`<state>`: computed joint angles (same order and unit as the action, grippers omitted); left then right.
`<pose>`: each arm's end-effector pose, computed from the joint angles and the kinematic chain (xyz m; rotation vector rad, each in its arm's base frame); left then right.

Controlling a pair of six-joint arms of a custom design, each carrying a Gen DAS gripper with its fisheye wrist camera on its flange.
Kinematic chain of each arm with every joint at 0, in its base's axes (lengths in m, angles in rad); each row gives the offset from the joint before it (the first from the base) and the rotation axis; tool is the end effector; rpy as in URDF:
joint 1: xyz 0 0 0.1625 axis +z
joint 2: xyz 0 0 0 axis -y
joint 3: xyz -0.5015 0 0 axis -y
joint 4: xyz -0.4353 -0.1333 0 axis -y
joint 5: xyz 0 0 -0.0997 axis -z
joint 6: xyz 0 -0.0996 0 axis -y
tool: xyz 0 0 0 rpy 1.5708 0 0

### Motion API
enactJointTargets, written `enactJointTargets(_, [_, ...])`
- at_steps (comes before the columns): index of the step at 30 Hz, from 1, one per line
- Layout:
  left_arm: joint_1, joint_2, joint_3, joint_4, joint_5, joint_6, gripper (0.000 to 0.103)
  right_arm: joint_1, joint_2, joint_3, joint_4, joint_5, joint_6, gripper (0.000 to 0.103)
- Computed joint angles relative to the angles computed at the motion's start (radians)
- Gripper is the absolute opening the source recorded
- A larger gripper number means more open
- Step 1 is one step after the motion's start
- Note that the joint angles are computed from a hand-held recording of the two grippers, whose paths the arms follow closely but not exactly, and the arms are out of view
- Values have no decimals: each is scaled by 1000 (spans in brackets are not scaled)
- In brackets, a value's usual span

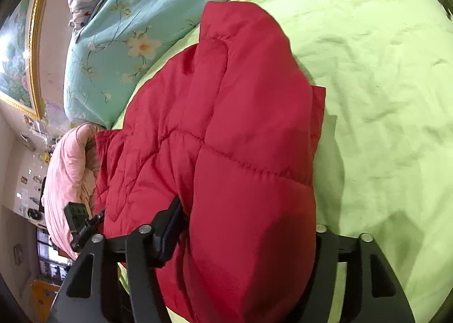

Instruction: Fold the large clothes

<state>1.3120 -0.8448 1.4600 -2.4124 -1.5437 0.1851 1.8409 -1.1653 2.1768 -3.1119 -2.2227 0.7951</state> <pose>-0.0753 -0.8158 0.2117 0.6784 3.0278 -0.3541 0.2183 -0.5153 0.2364 -0.9191 -2.4878 1.0703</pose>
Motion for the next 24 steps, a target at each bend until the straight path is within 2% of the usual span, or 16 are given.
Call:
enactJointTargets(4, [-7,-40,29,5,38,16,77,17,-4,-3,22,-39,18,75])
enactJointTargets(8, [-19,-82,65,-10,79,17,83,44,-11,-2,51,-102,39,77])
enactJointTargets(9, [-26,-96,84,-37,103,22,85,53,-8,-7,61,-122,47,77])
enactJointTargets(13, [-51,-160,157,-125,157,55,86,93,-3,-31,116,-213,66,77])
enactJointTargets(19, [-73,-243,232,-160,120,90,86,158,7,-70,193,-345,77,77])
enactJointTargets(24, [-118,-272,286,-165,97,126,86,185,32,-101,230,-381,61,77])
